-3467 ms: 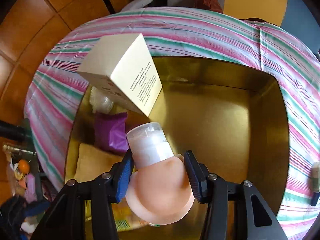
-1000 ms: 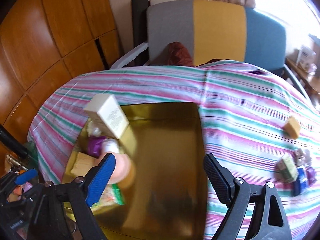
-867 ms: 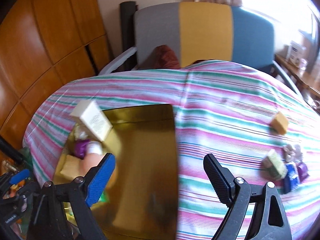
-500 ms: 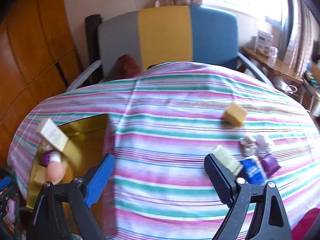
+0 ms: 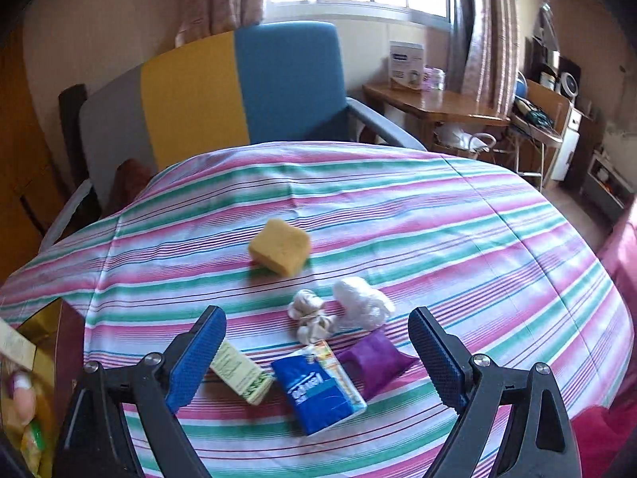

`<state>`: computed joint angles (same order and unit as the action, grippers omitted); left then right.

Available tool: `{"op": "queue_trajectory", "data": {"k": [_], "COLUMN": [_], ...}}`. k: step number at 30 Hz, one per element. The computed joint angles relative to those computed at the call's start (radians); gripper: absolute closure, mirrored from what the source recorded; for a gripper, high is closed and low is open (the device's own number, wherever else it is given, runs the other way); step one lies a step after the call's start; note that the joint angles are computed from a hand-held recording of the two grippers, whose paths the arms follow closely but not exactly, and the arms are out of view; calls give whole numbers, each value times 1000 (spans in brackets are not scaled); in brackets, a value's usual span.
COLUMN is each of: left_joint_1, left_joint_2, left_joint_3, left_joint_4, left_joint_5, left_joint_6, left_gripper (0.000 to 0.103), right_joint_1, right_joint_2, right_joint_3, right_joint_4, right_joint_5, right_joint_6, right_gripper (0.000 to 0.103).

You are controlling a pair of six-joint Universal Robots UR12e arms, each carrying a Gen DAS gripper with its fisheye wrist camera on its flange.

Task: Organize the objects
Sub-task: 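Release the sponge bottle and move both tools back to the items, then grasp the yellow sponge with the left gripper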

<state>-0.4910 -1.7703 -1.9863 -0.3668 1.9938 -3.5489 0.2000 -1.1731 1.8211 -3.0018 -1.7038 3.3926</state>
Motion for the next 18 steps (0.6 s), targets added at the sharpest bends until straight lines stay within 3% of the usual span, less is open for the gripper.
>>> {"op": "queue_trajectory", "data": {"k": [5,13,18], "left_joint_1": [-9,-29,-26], "left_joint_2": [-44,-117,-163], "left_joint_3": [69,172,245], "left_joint_4": [-62,-87,-107], "left_joint_5": [-21,-74,-168], "left_joint_6": [5,93,118], "left_gripper": [52,52,52], "right_joint_1": [-45,-73,-112], "right_joint_2": [-6,-21,-39], "right_joint_3": [18,45,89], "right_joint_4": [-1,-31,-89], "right_joint_5": [78,144,161], "right_joint_6": [145,246,409], "right_gripper": [9,8,7]}}
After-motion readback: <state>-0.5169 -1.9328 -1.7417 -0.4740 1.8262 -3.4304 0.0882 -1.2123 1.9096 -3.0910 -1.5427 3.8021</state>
